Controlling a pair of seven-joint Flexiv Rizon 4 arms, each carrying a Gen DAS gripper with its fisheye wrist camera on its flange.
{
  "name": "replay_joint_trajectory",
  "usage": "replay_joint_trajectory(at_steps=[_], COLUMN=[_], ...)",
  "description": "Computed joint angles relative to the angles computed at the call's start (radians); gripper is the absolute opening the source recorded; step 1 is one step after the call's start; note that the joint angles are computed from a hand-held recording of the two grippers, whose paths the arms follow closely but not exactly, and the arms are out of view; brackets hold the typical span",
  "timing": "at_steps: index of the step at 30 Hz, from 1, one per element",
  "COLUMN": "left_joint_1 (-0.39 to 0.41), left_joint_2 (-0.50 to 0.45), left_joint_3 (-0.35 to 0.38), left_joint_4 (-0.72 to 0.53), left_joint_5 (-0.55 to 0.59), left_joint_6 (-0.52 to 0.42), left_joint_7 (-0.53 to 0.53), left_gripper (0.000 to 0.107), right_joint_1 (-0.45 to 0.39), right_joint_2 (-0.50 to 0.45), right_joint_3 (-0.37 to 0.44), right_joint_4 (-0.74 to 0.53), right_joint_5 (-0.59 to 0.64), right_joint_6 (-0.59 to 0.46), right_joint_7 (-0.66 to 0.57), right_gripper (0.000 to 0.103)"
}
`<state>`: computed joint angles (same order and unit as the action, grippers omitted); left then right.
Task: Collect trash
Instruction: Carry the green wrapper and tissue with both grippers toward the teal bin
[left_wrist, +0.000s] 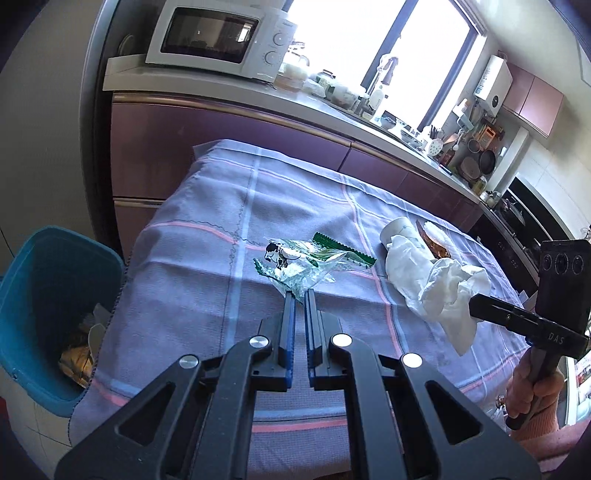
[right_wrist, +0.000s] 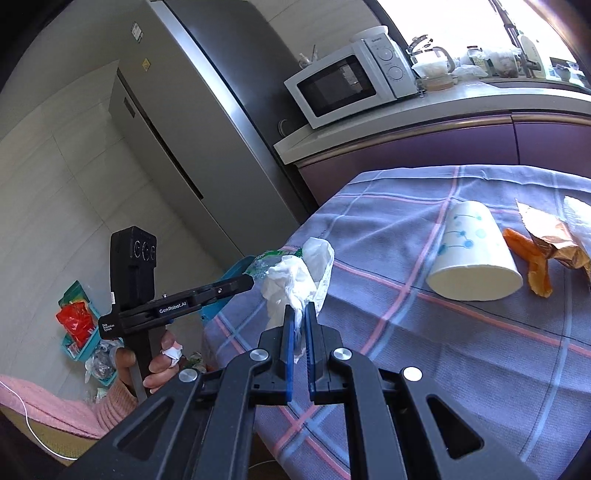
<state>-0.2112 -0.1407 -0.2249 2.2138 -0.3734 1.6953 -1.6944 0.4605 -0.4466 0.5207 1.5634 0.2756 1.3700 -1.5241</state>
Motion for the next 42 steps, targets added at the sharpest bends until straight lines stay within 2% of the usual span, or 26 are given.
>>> replay_joint_trajectory(at_steps=[5, 7, 11, 13, 17, 22, 31, 42], left_joint_1=[-0.085, -0.136, -0.112, -0.081, 0.008, 0.116, 0.270, 0.344], left_joint_2=[0.053, 0.071, 0.120, 0.145, 0.209, 0.284, 0.400, 0.439], left_joint_3=[0.149, 0.256, 0.304, 0.296, 0.259, 0.206, 0.127, 0.103], left_joint_4=[0.037, 0.022, 0.018, 0.036, 0.054, 0.106, 0.201, 0.257], left_joint_5=[0.103, 0.255, 0.453, 0.487, 0.629, 0.680, 0.674, 0.645], left_joint_6=[-0.004, -0.037, -0.088, -0.092, -0.135, -0.159, -0.193, -0.199], left_joint_7=[-0.117, -0.251, -0.434, -0.467, -0.607, -0.668, -0.682, -0.667], left_gripper=[0.006, 0.005, 0.006, 0.006, 0.006, 0.006, 0.005, 0.005], right_joint_1=[0.006, 0.018, 0.037, 0.048, 0.078, 0.118, 0.202, 0.274], right_joint_2=[-0.056, -0.071, -0.106, -0.125, -0.155, -0.199, -0.281, -0.363], right_joint_3=[0.032, 0.032, 0.036, 0.037, 0.026, 0.012, -0.033, -0.082], right_joint_4=[-0.084, -0.109, -0.171, -0.207, -0.267, -0.352, -0.509, -0.663], right_joint_5=[0.005, 0.006, 0.014, 0.020, 0.031, 0.040, 0.039, 0.036], right_joint_6=[-0.046, -0.062, -0.102, -0.126, -0.171, -0.230, -0.338, -0.448], right_joint_7=[-0.046, -0.059, -0.095, -0.113, -0.135, -0.161, -0.183, -0.178], right_gripper=[0.005, 0.005, 0.005, 0.005, 0.005, 0.005, 0.005, 0.005])
